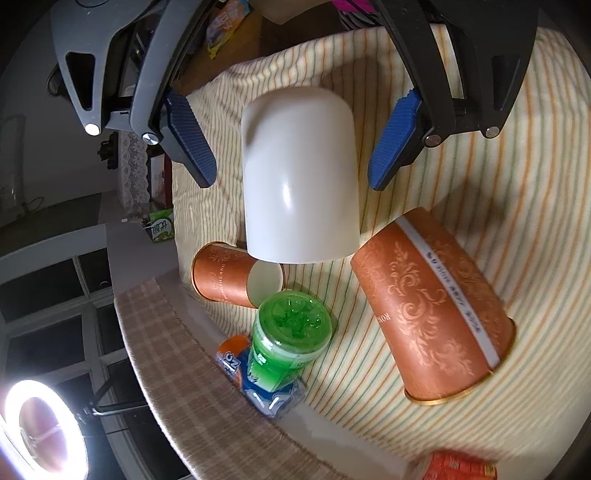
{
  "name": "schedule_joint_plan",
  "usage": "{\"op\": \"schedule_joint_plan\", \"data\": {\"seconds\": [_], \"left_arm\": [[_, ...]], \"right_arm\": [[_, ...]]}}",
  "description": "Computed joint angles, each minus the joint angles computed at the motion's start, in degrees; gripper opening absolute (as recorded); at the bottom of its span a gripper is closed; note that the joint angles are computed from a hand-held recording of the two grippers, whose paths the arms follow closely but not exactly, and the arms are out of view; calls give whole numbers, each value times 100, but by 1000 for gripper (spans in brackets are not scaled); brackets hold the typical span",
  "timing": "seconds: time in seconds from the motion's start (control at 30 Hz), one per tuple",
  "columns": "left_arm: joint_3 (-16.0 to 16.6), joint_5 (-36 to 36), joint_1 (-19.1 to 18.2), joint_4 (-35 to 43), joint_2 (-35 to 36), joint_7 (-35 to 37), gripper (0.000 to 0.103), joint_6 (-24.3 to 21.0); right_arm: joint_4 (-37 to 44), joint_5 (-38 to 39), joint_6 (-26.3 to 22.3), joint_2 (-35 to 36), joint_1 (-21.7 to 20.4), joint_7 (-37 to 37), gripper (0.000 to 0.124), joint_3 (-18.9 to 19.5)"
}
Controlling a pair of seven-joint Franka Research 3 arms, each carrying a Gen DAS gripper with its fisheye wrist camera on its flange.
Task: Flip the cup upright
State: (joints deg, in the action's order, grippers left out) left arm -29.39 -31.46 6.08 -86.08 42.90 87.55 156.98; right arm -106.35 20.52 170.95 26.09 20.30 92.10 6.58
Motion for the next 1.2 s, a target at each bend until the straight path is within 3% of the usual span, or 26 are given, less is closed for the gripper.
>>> {"op": "schedule_joint_plan", "data": {"seconds": [0.27, 0.6, 0.83, 1.2], "left_arm": [[182, 234, -188, 659, 402, -192, 86, -457], [353, 480, -397, 1217, 711, -240, 77, -925], [408, 617, -475, 1104, 619, -189, 77, -760], [511, 1174, -606, 315, 75, -125, 76, 46]], "right_arm": [[-81, 54, 19, -1, -22, 90, 86, -24], [-68, 13, -11, 16, -32, 219, 86, -68], [-51, 5, -20, 29, -44, 224, 86, -61], [-52, -106, -19, 27, 48, 351, 86, -147]]}}
